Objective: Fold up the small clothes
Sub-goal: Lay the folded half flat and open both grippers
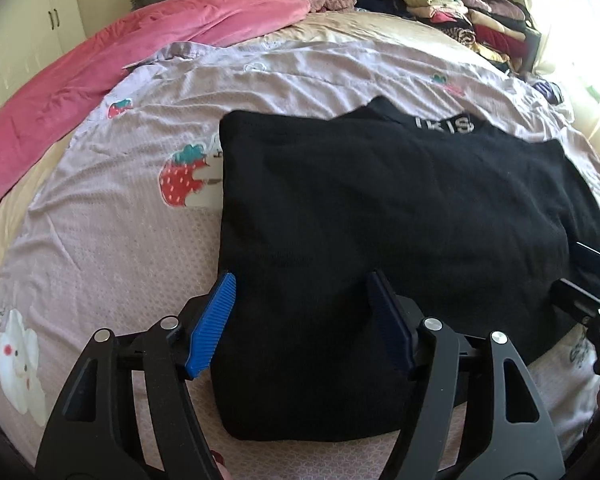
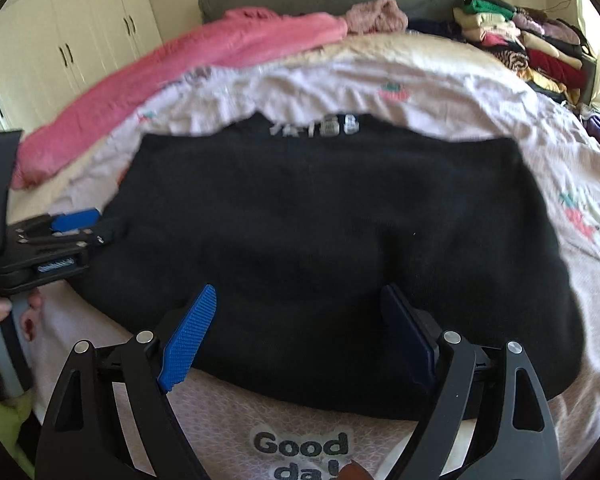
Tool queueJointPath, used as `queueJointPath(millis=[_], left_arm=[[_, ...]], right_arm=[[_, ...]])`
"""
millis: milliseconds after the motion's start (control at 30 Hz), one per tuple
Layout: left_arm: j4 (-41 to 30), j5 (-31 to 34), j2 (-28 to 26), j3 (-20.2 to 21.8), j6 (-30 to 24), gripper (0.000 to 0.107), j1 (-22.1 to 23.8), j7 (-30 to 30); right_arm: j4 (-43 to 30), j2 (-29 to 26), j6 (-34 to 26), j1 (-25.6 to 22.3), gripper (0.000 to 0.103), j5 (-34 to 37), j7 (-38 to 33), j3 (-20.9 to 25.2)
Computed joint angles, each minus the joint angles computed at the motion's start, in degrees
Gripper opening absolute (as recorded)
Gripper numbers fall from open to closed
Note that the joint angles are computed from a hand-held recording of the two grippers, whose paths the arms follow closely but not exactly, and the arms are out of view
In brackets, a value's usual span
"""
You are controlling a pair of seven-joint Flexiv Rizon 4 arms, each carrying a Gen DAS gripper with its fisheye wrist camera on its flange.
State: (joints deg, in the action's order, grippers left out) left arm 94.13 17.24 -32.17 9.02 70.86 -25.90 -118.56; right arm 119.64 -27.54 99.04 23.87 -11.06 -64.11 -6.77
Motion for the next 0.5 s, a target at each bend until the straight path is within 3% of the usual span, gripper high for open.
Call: queueJointPath(millis=[100,267,500], left_arm=[[0.8,-0.8,0.4,-0.7,0.6,0.06,0.6,0.2],[2.5,-0.9,2.4,-0.9,2.4,0.063,0.8,0.7],[4.9,-1.1,5.2,-0.3,4.6,0.073,0.7,0.0]], right_arm=[[0.9,-0.1,1.0,3.3,0.084,0.4,0.1,-3.2],[2.5,1.4,5.0,0.2,0.083,2.2,-1.5,0.7],[5.4,5.1,7.9,5.2,0.083,6.5,-5.9,-1.9]])
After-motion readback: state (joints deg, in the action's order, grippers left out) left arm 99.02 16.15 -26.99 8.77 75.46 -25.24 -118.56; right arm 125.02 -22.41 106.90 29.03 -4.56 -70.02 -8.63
